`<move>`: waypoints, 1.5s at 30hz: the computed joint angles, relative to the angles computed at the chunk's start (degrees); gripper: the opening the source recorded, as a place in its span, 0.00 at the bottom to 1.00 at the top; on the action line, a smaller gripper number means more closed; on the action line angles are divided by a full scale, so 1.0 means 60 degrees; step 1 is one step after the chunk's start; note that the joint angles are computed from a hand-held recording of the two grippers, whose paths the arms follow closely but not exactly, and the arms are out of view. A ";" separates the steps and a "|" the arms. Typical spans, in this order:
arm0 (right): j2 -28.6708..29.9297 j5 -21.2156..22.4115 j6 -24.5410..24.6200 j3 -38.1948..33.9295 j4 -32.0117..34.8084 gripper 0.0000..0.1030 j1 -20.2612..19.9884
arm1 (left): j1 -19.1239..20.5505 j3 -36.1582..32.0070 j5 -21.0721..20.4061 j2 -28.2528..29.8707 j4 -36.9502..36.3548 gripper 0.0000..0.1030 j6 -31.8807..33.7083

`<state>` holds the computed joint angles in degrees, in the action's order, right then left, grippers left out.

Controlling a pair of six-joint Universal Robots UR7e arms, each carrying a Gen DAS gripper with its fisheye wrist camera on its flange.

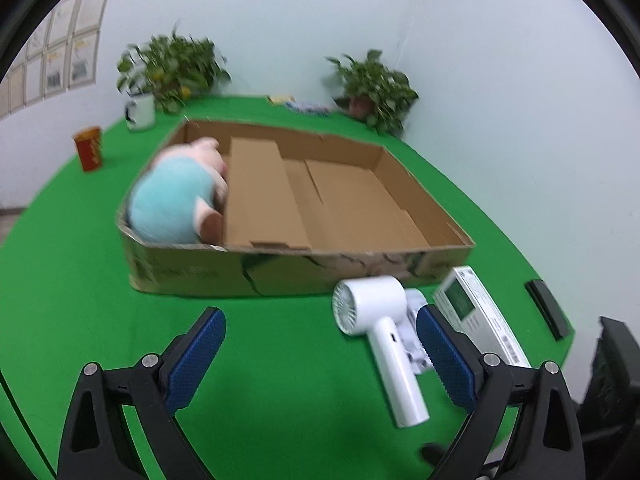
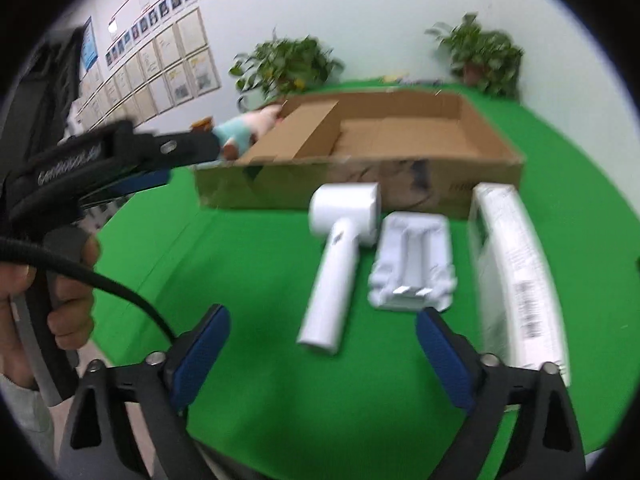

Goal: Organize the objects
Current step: 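Reach the right gripper to the white hair dryer and grasp its handle, then carry the hair dryer with the right gripper and set it upright in the box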

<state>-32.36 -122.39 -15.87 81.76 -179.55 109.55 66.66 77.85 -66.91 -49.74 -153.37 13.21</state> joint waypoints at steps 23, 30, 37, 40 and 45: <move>-0.0621 -0.0336 0.1703 0.1550 0.0838 0.25 0.0156 | 0.1236 -0.0684 -0.4599 0.0627 0.4169 0.75 -0.1666; -0.0462 -0.0602 0.1382 0.1663 0.0398 0.25 0.0265 | 0.1311 -0.0742 -0.4756 0.0771 0.4234 0.68 -0.1826; -0.0260 -0.1088 0.0910 0.1811 -0.0345 0.25 0.0343 | 0.1289 -0.0568 -0.4098 0.0652 0.4088 0.32 -0.1830; -0.0179 -0.1212 0.0802 0.1806 -0.0572 0.25 0.0349 | 0.1249 -0.0333 -0.3955 0.0534 0.3872 0.31 -0.1744; -0.0124 -0.1255 0.0753 0.1808 -0.0938 0.24 0.0331 | 0.1101 0.0016 -0.3824 0.0342 0.3277 0.30 -0.1507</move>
